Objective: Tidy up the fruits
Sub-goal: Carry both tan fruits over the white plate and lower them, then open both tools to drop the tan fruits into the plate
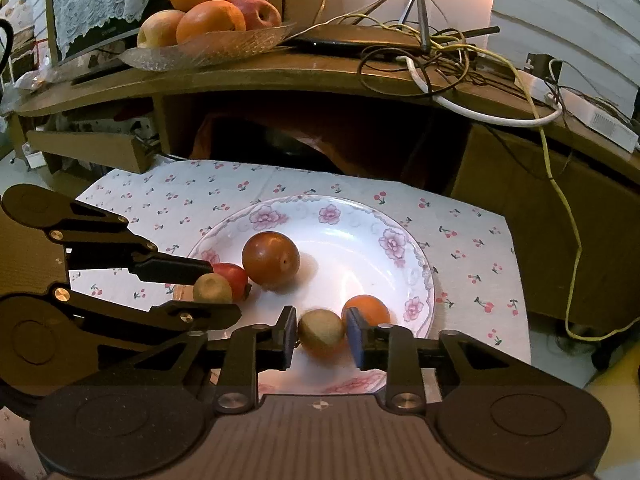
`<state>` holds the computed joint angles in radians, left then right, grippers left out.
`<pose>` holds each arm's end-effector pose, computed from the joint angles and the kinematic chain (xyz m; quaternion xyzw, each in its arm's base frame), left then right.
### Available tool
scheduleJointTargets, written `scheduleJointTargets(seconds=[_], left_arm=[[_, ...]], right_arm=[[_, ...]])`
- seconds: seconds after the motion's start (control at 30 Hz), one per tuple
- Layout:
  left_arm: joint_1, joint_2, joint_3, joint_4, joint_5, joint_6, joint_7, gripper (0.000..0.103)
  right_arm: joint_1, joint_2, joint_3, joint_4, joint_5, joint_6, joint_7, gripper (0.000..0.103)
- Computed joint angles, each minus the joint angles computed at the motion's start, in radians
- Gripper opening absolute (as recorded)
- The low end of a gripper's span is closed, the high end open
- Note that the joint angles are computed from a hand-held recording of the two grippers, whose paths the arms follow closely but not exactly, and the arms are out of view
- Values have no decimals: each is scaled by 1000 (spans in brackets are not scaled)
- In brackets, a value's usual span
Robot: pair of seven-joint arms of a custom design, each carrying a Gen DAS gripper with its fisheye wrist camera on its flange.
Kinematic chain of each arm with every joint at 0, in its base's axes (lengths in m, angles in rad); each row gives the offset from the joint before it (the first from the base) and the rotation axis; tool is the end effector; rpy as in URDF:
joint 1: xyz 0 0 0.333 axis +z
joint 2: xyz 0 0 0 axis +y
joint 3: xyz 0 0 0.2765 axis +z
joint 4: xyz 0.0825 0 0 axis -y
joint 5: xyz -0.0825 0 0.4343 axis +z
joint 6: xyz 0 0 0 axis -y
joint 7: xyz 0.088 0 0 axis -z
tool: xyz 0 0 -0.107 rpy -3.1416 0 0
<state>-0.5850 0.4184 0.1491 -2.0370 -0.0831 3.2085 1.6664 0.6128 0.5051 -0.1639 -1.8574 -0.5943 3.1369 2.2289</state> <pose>0.6040 -0.2766 0.2537 -0.4806 0.7948 -0.2950 0.2244 0.6024 0.3538 0.2588 -0.7795 0.4964 -0.2214 0.3115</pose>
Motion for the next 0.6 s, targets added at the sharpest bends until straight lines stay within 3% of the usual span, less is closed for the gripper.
scheduleJointTargets(seconds=[0.37,0.6], left_arm=[[-23,-31,25,-30,-46,44,15,38],[-76,-60,71,-64,-109,61,56,38]], right_arm=[[27,-13,-41,-19,4,31,37,34],[79,-27,-101,-42,4,53,74,34]])
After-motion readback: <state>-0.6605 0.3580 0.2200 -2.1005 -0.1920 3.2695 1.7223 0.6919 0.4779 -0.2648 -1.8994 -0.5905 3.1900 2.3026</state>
